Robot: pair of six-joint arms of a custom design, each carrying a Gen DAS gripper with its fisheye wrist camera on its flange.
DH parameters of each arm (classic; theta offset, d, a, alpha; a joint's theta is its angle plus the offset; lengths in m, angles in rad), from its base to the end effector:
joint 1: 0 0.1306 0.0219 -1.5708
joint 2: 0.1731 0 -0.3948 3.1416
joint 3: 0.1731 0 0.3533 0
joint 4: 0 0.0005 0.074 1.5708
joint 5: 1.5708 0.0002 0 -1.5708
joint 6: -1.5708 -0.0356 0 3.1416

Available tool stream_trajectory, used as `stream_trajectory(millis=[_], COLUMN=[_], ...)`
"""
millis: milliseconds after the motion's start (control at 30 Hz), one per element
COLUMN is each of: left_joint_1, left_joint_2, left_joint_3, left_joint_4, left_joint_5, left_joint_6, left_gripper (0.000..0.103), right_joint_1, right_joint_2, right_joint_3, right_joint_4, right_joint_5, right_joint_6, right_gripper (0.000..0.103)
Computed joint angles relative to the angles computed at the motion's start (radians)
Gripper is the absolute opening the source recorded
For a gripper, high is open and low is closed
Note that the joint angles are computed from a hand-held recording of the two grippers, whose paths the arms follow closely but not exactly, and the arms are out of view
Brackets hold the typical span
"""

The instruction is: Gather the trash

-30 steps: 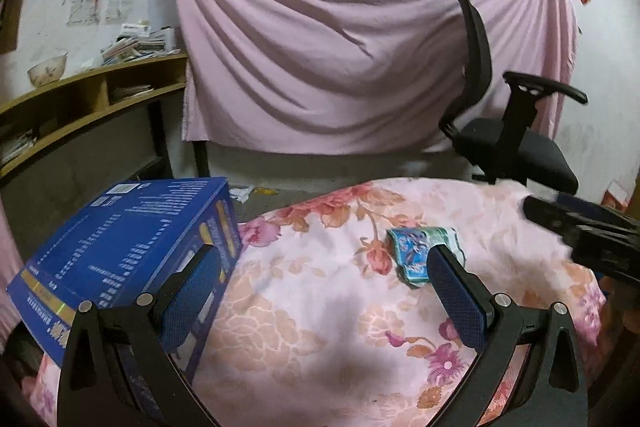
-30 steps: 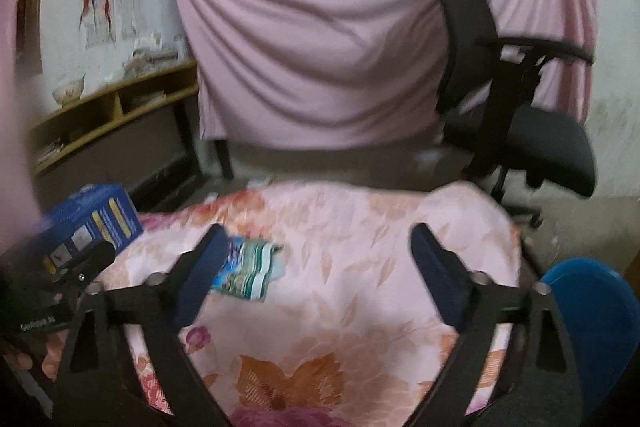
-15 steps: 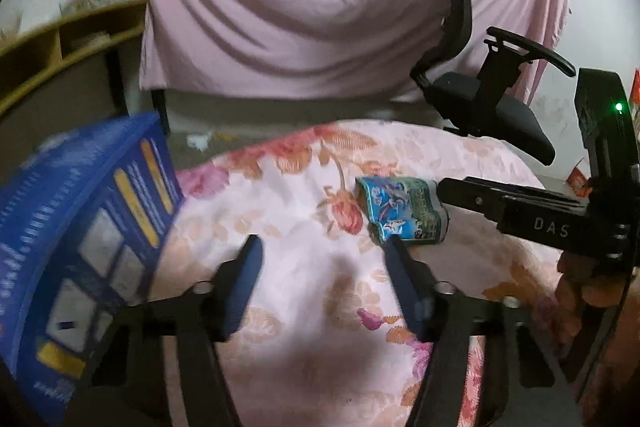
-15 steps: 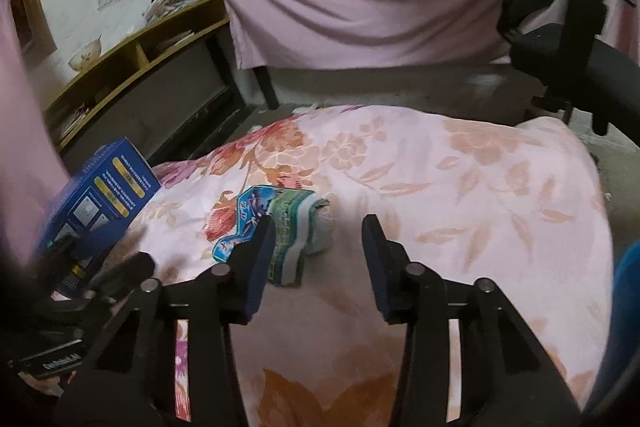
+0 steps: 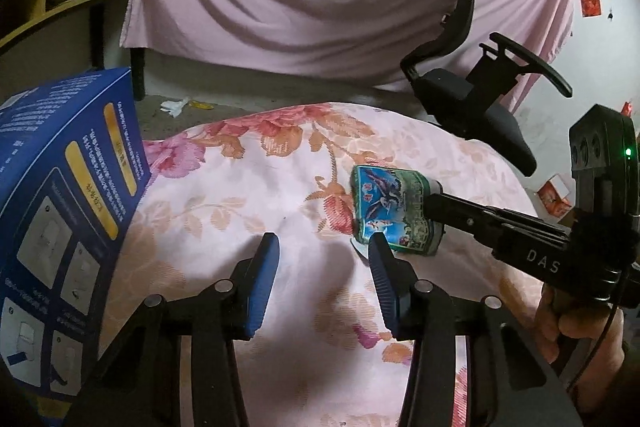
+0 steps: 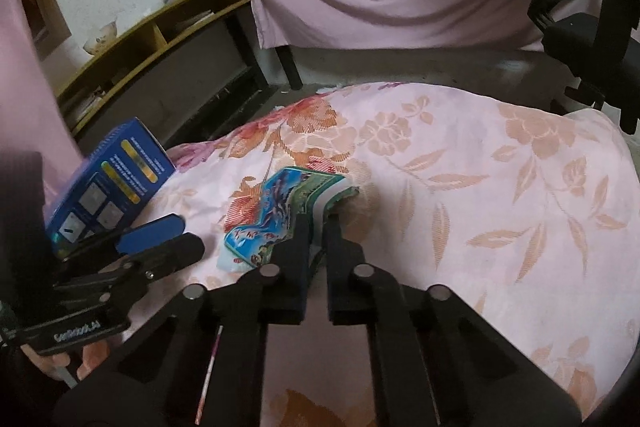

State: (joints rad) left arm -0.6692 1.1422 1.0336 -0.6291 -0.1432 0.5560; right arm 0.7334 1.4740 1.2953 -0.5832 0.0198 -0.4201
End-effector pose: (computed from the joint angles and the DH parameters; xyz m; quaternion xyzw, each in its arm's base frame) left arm 0.2805 -0.2160 0.4007 0.0227 0.9123 -0.1785 0.3678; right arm 0.3565 0.3196 0.3857 -0.1396 0.9086 0.2069 0.3348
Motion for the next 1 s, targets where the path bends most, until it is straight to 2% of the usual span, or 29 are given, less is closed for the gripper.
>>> stream_trajectory(millis=[367,600,800,833,900,1000], left_joint_1=[-0.019,-0.025,-0.015,-0.019,-0.024,-0.027], left_joint_2=[0.043,0.109,0.148,0.148,0.148,0.148], left_joint_3=[0.037,0.09,0.112,0.113,0.114,0.115], left_joint_4=[-0.002,-0.011,-0.027,-0.028,-0.035,-0.036], left_joint_5=[0.048,0.078,0.118,0.116,0.107,0.111], left_joint_6=[-0.07,-0.166,-0.196,-0.2,-0.209,-0.216], left_gripper=[0.041,0.041,0.04,0.04,0.028,0.017], right_joint_1=[-0.03,-0.05,-0.074,-0.076,-0.075,-0.073], right_joint_2=[-0.133,-0.222,-0.261,-0.261,-0.26,-0.258], right_joint_3=[-0.122,-0.182,-0.222,-0.223,-0.223,-0.221], right_joint_4=[0.029,-0.005,-0.006,-0.005,-0.007,-0.013], right_joint_5=[0.105,0.178,0.16,0.155,0.156,0.157], right_joint_6=[-0.087,-0.112,-0.129,-0.13,-0.133,-0.131], right_gripper=[0.022,0.021,0.021,0.021,0.021,0.021])
